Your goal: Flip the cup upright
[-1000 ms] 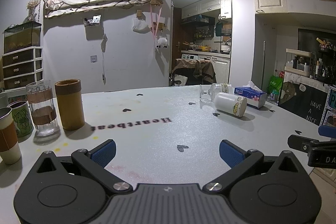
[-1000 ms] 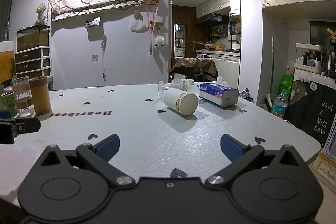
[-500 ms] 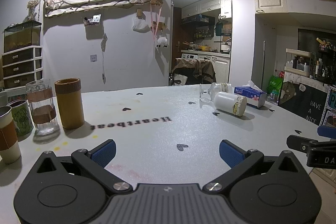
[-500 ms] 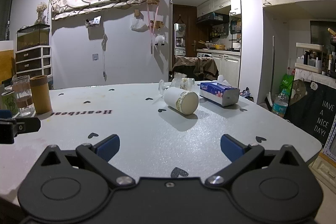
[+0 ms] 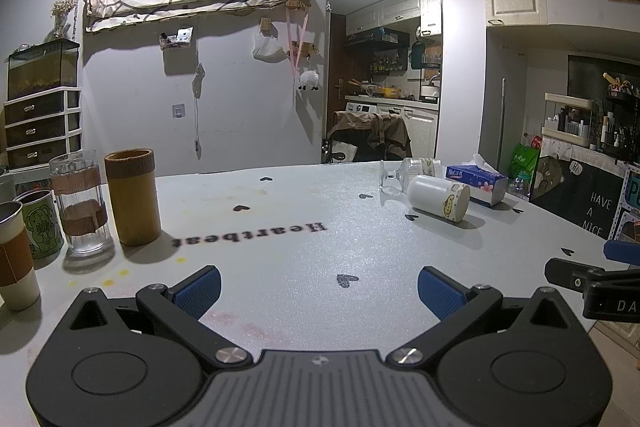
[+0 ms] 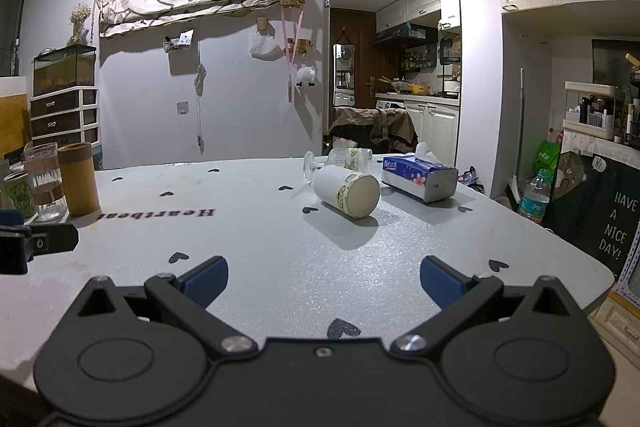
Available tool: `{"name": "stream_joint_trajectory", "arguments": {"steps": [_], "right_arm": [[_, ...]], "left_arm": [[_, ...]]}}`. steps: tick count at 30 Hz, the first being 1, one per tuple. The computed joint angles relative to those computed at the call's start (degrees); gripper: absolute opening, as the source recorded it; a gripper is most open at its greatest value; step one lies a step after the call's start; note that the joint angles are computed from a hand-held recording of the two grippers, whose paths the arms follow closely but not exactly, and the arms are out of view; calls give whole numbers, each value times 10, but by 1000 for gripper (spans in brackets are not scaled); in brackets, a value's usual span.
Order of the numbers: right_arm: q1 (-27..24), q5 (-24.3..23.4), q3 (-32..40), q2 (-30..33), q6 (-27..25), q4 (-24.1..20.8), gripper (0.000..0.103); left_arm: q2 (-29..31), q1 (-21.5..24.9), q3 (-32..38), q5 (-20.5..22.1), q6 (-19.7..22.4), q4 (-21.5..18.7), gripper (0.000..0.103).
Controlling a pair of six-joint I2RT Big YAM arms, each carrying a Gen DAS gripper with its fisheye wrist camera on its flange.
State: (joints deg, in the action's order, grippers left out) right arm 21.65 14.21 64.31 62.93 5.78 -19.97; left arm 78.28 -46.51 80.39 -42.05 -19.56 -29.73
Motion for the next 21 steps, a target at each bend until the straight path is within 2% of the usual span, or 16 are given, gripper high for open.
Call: {"name": "stream_joint_trajectory", "arguments": {"steps": [14, 21], "right_arm": [[1, -3, 0, 1, 3, 0, 103], [-4, -25, 8, 17, -8, 12, 103]], "left_arm": [[0, 0, 0, 0, 0, -1, 103], [-4, -3, -12, -5, 2, 11, 103]]}}
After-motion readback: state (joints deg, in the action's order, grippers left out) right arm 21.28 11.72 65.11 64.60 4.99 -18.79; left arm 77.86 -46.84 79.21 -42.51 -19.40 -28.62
